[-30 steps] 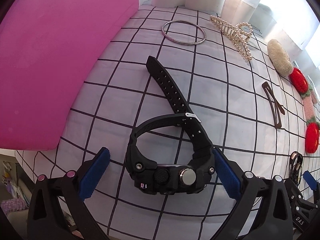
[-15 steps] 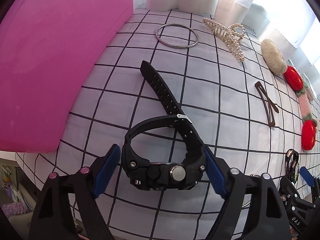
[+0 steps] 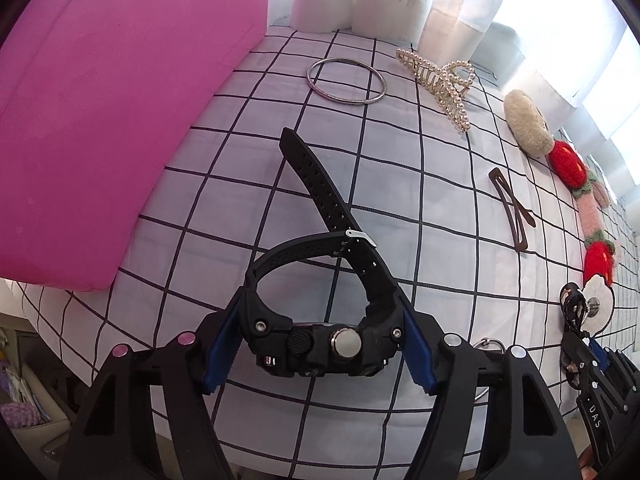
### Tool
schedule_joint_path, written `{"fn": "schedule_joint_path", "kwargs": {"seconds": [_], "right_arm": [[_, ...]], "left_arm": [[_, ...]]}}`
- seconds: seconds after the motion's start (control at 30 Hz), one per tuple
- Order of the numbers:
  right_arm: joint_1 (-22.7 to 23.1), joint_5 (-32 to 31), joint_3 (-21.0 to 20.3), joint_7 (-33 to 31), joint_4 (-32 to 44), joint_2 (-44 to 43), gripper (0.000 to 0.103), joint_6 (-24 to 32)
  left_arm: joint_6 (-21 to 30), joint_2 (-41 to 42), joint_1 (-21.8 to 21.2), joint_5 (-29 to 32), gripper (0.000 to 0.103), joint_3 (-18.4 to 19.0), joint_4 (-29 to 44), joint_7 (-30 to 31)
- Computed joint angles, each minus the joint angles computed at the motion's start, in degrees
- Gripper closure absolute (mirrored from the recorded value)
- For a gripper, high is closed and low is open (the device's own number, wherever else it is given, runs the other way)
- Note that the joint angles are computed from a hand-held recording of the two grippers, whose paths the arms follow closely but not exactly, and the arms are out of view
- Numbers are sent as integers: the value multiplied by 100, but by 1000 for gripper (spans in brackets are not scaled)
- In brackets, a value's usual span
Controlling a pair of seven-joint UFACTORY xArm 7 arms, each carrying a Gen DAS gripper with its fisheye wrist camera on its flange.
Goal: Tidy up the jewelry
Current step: 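Close left tool on watch while right tool grips bow and badge keychain, then carry watch and bow over pink tub and open both tools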
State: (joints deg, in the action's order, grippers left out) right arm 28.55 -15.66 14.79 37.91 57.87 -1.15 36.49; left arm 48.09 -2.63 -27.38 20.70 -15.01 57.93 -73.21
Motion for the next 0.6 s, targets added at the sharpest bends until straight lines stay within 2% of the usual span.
{"fn": "schedule_joint_path", "kwargs": {"seconds": [0.3,0.6], "right_arm": [[-42,42,20,-148,43,-238,84,-55],[-122,-80,59,-354,599,-318,84,-44]], "left_arm": [[392,-280,-63,237,36,-165,205,-47],[878,-238,-101,645,36,-239,973,31]]}}
